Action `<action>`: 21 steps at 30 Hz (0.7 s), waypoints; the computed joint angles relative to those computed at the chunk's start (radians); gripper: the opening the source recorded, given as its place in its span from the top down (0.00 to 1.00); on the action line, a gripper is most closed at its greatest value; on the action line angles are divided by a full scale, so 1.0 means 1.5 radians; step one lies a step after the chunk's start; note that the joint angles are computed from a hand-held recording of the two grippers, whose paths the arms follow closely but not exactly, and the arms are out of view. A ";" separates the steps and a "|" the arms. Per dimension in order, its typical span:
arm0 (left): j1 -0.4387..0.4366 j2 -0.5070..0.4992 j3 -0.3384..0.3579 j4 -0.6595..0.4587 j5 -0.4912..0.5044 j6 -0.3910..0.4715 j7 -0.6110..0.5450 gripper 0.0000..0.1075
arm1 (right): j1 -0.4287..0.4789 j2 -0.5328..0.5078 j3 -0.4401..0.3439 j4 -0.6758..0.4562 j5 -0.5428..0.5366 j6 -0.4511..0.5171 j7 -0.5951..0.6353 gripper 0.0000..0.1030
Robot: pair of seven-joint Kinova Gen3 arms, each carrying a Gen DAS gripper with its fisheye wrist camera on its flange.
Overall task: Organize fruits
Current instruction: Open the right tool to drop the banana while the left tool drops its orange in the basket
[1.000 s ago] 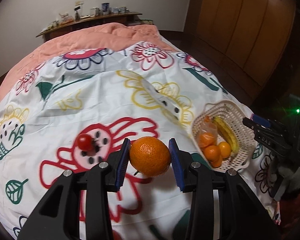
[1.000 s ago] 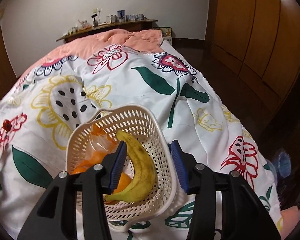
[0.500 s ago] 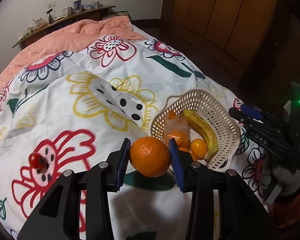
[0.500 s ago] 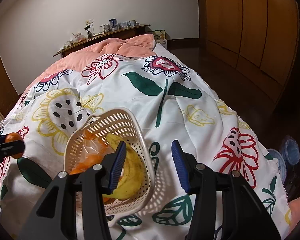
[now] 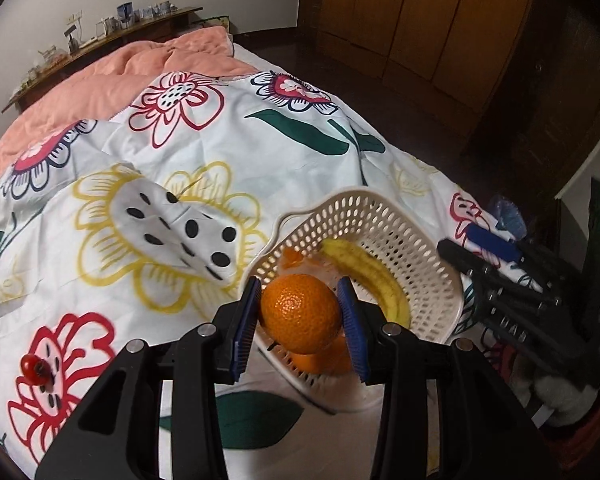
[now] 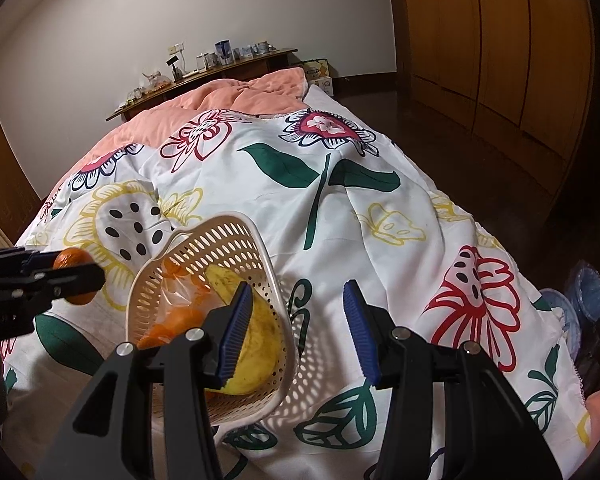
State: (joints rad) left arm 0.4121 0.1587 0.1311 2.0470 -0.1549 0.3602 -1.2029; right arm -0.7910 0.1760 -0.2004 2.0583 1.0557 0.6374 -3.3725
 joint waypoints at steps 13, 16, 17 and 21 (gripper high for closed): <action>-0.049 -0.045 0.003 0.022 0.058 -0.021 -0.038 0.49 | -0.007 0.006 0.003 -0.006 -0.007 -0.006 0.004 0.54; -0.060 -0.056 0.000 0.026 0.056 -0.018 -0.035 0.49 | -0.007 0.006 0.003 -0.007 -0.010 -0.007 0.008 0.54; -0.063 -0.058 0.000 0.027 0.055 -0.017 -0.035 0.49 | -0.007 0.006 0.002 -0.008 -0.012 -0.008 0.010 0.54; -0.078 -0.073 -0.003 0.034 0.052 -0.012 -0.027 0.42 | -0.010 0.011 0.001 -0.015 -0.021 -0.012 0.021 0.54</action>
State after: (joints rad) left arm 0.2944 0.0493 0.1260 2.0983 -0.0767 0.3423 -1.2441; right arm -0.8064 0.1929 -0.1982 2.0361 1.0243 0.6191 -3.3405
